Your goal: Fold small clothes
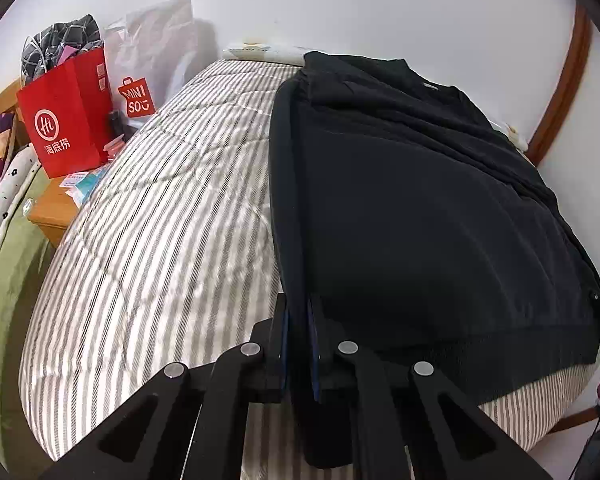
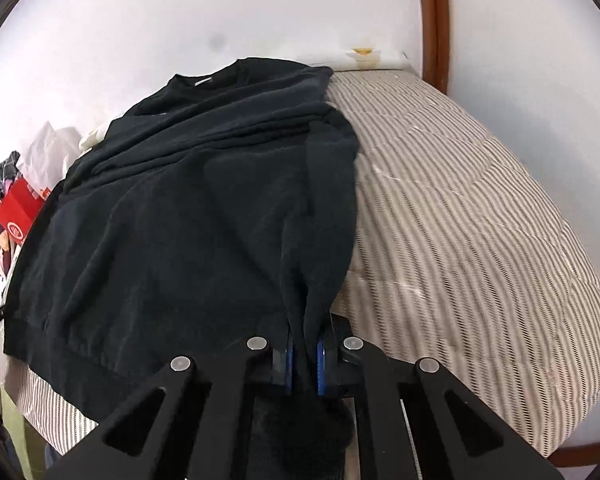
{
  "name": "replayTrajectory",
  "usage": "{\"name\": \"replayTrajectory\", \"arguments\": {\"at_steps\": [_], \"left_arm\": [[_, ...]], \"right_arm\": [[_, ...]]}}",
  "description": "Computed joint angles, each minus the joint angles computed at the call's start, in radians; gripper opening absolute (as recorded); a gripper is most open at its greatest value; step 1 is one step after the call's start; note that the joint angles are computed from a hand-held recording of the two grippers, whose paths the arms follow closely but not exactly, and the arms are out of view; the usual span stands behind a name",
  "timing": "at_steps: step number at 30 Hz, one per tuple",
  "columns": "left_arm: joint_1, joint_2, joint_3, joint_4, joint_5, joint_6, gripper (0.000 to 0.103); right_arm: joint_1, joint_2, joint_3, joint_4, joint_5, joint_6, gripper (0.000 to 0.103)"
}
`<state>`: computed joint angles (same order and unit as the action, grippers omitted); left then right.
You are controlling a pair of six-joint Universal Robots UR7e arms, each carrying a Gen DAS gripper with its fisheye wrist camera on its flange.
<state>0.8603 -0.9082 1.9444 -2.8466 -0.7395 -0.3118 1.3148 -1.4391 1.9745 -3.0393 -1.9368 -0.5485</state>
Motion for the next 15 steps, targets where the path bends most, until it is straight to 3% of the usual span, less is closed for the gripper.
{"name": "replayTrajectory", "arguments": {"at_steps": [4,9,13,15], "left_arm": [[-0.005,0.004,0.002,-0.002,0.005,-0.005,0.013],[0.017,-0.015,0.016,-0.037,-0.059,-0.016,0.018],[0.034,-0.035,0.046,-0.102,-0.121,0.000,0.026],[0.036,-0.037,0.049,-0.109,-0.138,0.008,0.031]], "right_arm": [[0.002,0.006,-0.010,0.016,-0.021,-0.019,0.009],[0.017,0.018,-0.002,-0.016,-0.057,-0.040,0.016],[0.010,0.011,0.018,-0.041,-0.057,-0.051,0.035],[0.003,0.008,0.024,-0.046,-0.047,-0.051,0.040]]}}
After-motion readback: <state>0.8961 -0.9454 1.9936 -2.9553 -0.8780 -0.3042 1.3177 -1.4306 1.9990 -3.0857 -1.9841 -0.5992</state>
